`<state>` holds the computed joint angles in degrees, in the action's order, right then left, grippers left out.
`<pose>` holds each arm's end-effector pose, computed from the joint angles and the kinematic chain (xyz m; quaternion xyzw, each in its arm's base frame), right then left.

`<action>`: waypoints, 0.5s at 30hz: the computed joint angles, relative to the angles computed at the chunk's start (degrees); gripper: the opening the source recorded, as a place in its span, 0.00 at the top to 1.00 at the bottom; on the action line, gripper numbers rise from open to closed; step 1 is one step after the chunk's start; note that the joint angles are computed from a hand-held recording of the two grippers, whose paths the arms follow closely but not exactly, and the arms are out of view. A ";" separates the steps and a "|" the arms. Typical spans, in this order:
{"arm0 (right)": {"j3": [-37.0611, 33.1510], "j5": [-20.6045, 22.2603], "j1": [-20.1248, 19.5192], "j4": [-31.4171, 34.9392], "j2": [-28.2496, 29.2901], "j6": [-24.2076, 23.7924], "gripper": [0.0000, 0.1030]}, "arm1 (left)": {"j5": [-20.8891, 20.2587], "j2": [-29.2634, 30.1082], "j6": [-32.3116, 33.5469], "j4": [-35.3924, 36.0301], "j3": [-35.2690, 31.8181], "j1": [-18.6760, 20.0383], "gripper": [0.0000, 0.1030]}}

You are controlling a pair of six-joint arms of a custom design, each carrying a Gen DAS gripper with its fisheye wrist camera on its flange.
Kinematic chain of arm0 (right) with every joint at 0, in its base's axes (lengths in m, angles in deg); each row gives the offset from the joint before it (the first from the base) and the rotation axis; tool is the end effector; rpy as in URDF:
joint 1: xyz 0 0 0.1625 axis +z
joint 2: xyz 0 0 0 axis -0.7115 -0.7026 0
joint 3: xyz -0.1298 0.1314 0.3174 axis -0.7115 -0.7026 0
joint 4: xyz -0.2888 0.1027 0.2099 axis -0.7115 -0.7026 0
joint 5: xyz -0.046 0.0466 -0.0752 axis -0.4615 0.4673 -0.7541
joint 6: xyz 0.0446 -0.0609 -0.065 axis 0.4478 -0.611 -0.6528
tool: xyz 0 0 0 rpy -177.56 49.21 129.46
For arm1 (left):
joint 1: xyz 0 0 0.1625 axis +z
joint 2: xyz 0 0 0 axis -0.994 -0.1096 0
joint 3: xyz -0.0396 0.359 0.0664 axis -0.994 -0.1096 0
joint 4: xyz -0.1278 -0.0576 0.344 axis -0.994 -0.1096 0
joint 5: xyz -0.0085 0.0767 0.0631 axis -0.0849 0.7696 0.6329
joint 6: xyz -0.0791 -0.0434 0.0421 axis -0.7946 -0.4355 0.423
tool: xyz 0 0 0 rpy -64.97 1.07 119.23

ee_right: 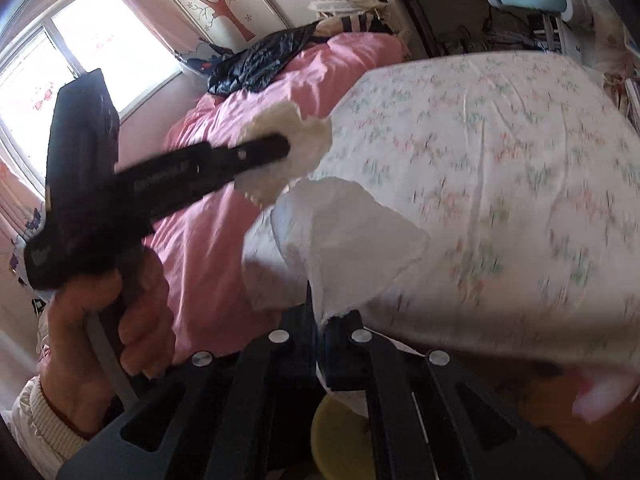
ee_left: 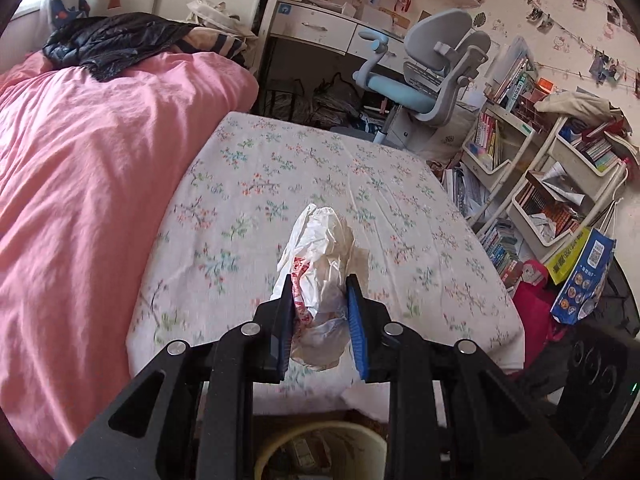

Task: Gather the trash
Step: 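Lower the bag and tissue into the yellow wastebasket and open both grippers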

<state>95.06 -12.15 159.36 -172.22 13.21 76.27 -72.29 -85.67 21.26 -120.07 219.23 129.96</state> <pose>0.3108 -0.3948 0.0315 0.2859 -0.9480 0.1355 0.0342 -0.0949 -0.4037 0.3087 0.0624 0.8835 -0.3989 0.2377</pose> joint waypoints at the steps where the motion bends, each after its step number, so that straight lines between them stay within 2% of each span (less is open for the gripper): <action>1: 1.70 -0.49 -0.11 -0.76 0.34 0.86 0.97 | 0.83 -2.17 -3.45 2.89 2.04 -1.65 0.77; 3: 4.73 -1.13 -1.02 -2.01 1.85 3.33 0.97 | 1.95 -6.04 -9.87 9.08 5.34 -4.32 0.77; 5: 5.90 -3.50 -1.46 -2.29 4.33 3.91 0.97 | 2.83 -9.71 -16.68 15.80 7.92 -7.07 0.77; 8: 4.16 -6.87 -2.52 4.21 8.36 5.12 0.95 | 3.47 -13.93 -24.67 24.18 10.58 -10.62 0.77; 9: 3.63 -8.99 -2.48 5.09 9.51 5.86 0.89 | 3.24 -14.69 -26.39 25.87 11.01 -11.20 0.77; 10: 3.40 -10.23 -2.56 5.47 10.04 6.72 0.77 | 2.99 -15.77 -28.36 28.06 11.51 -11.99 0.77; 11: 3.34 -10.95 -2.74 5.57 10.16 7.59 0.69 | 2.78 -16.08 -29.37 29.25 11.72 -12.32 0.77; 12: 3.71 -12.00 -2.61 4.31 9.94 8.42 0.53 | 2.53 -16.64 -30.71 31.13 11.95 -12.92 0.77; 13: 4.34 -13.31 -2.15 2.60 9.53 8.72 0.44 | 2.19 -16.83 -31.79 32.66 12.06 -13.31 0.77; 15: 4.88 -14.79 -1.42 0.21 8.17 8.81 0.44 | 0.73 -16.08 -32.71 33.91 11.90 -13.24 0.77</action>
<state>99.93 -26.94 157.93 -172.01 21.38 85.08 -71.56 -101.76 -11.46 -86.16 231.13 116.73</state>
